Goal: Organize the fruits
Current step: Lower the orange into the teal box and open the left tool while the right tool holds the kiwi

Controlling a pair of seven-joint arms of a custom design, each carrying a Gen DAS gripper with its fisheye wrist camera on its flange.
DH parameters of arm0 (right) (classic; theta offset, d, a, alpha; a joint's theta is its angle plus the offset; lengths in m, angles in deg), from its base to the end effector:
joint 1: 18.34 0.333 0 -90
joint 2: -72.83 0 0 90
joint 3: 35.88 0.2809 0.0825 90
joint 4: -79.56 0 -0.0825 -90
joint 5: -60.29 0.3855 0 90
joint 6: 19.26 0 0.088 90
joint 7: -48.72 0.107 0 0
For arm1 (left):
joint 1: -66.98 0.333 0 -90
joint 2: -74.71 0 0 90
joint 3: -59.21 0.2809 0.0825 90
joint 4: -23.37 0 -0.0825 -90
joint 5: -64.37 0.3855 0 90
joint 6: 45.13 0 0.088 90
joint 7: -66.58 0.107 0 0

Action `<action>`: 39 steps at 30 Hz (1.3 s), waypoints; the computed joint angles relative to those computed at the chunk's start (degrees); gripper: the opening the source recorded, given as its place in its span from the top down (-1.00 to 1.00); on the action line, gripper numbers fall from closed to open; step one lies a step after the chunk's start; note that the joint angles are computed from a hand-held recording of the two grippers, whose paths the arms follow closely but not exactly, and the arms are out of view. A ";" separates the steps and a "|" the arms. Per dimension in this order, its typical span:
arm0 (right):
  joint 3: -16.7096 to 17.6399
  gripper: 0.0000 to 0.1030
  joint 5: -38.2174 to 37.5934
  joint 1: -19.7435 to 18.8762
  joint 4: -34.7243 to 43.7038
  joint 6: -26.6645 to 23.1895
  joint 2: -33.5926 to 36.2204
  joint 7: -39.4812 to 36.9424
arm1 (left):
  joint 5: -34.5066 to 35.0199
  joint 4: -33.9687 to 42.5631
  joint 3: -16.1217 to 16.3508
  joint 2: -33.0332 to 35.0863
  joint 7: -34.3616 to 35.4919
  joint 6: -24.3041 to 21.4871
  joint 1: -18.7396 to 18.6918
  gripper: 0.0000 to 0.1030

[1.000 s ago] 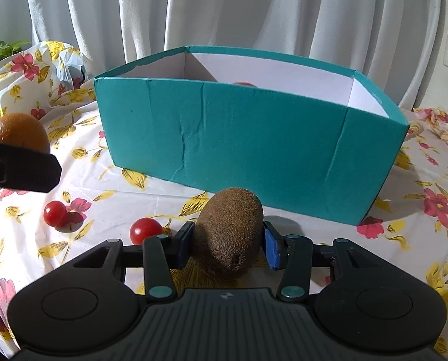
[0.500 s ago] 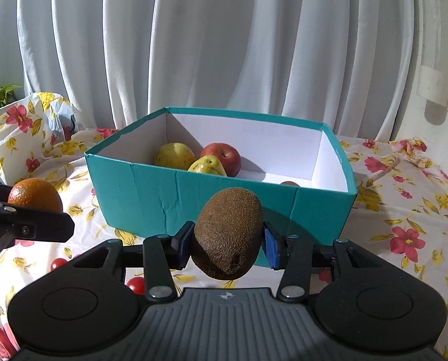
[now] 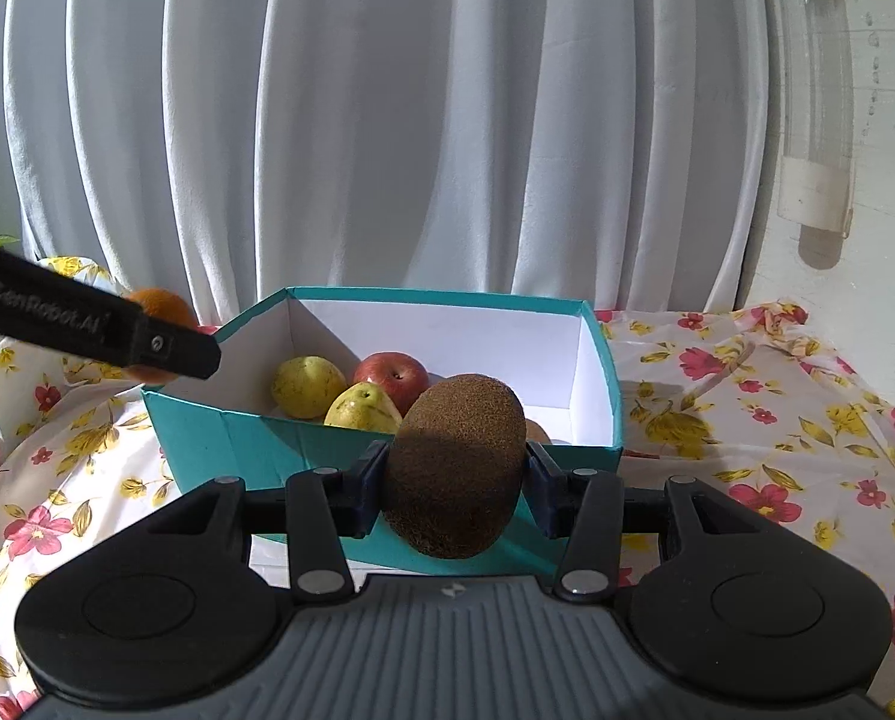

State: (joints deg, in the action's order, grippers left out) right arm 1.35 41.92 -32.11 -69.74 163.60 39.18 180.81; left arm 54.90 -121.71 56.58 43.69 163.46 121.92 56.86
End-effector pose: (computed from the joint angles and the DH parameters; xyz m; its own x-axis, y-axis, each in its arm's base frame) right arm 0.3959 0.2252 0.4915 0.1416 -0.9894 -0.0325 -0.4568 -0.0362 -0.8888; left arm 0.4404 -0.0912 0.5395 -0.2189 -0.9752 0.0313 -0.5914 0.1071 -0.7992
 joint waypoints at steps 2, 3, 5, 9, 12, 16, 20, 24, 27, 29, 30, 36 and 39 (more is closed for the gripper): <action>0.06 0.09 0.25 -0.51 -0.62 -0.16 -1.32 0.47 | 0.92 2.25 -0.93 2.96 -0.61 1.03 1.08 0.14; 0.13 0.09 0.34 -0.78 -1.01 -0.28 -2.07 0.72 | 1.57 3.37 -1.53 4.42 -1.14 1.42 1.82 0.14; 0.21 0.09 0.45 -1.37 -1.61 -0.70 -3.50 1.23 | 2.65 5.67 -2.31 7.33 -1.97 1.72 2.86 0.14; 0.58 0.10 0.18 -2.69 -2.35 -1.39 -5.91 2.27 | 5.54 9.57 -4.01 12.45 -4.10 1.47 5.36 0.14; 0.60 0.10 0.04 -3.38 -2.89 -1.88 -7.40 3.23 | 7.64 12.62 -4.75 16.09 -6.10 -0.38 6.86 0.14; 0.65 0.10 -0.15 -4.10 -3.40 -2.40 -8.73 4.70 | 9.13 14.49 -4.72 18.67 -6.97 -1.29 7.27 0.15; 0.56 0.10 -0.80 -4.33 -3.11 -2.93 -8.31 5.57 | 9.13 15.76 -4.19 20.30 -6.83 -2.13 7.19 0.15; 1.02 0.10 -1.67 -5.11 -2.75 -2.52 -8.04 6.38 | 5.68 17.36 -2.96 21.65 -3.53 -3.95 6.33 0.15; 1.55 0.10 -1.94 -5.74 -2.36 -2.27 -7.75 6.89 | 6.01 18.11 -3.31 22.52 -2.80 -4.65 6.85 0.15; 1.67 0.10 -2.06 -5.89 -2.23 -2.30 -7.69 7.05 | 5.51 18.63 -3.37 23.05 -2.25 -5.15 6.88 0.15; 1.76 0.10 -2.13 -6.05 -2.19 -2.21 -7.64 7.17 | 5.21 18.74 -3.39 23.18 -1.94 -5.25 6.87 0.14; 2.02 0.10 -2.53 -6.36 -1.87 -2.31 -7.42 7.47 | 8.98 19.63 -4.40 24.36 -5.71 -5.52 8.08 -0.02; 2.42 0.10 -2.73 -6.88 -1.57 -2.28 -7.34 7.70 | 8.69 19.69 -4.17 24.47 -6.09 -4.97 8.03 -0.22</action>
